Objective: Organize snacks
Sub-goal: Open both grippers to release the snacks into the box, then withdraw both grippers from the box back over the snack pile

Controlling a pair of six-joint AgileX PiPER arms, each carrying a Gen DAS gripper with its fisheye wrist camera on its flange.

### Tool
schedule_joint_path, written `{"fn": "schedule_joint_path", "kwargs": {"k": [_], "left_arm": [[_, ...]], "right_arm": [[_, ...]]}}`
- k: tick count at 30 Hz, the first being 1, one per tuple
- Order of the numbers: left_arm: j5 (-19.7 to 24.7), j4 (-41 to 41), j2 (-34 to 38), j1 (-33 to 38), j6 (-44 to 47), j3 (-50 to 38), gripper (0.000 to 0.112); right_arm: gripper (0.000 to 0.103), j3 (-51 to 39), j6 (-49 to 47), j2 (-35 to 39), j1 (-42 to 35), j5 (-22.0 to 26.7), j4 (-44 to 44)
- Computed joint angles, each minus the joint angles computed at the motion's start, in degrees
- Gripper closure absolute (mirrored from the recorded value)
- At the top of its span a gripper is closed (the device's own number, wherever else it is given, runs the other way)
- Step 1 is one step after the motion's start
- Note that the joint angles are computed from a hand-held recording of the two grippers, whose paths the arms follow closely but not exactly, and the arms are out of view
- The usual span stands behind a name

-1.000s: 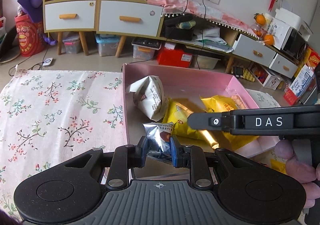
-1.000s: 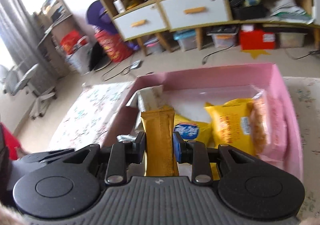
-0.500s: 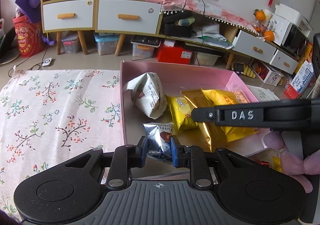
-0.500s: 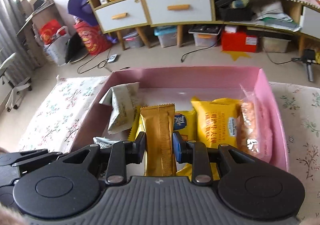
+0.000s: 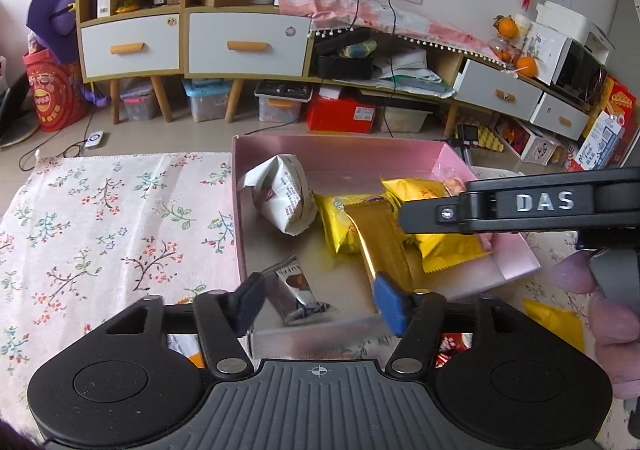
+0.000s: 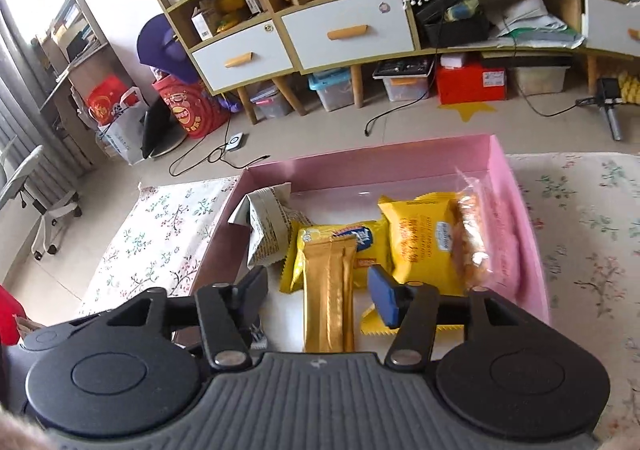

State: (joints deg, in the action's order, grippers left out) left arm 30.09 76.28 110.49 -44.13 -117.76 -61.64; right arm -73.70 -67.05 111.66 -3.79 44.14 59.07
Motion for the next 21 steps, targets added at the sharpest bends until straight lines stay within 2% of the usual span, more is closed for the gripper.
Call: {"fn": "schedule_joint_path", "kwargs": {"k": [12,14,21], "left_arm": [[5.39,-7.91,-5.2,-5.74,6.17,2.52,0.022],[6.53,-8.7,-6.08,-6.93,6.39,3.13,0.02],[9.6,-9.77,-8.36,-10.85,4.63,5.64,0.015]], "right_arm": [[0.025,7.74,-4.16,-6.69,-5.11,-0.93,1.98],[0.019,8.76,-4.85,-7.48,-5.79,-1.22,2.08],[0.01,13.21,-7.98,-10.88,-8.79,-1.38,3.14]]}}
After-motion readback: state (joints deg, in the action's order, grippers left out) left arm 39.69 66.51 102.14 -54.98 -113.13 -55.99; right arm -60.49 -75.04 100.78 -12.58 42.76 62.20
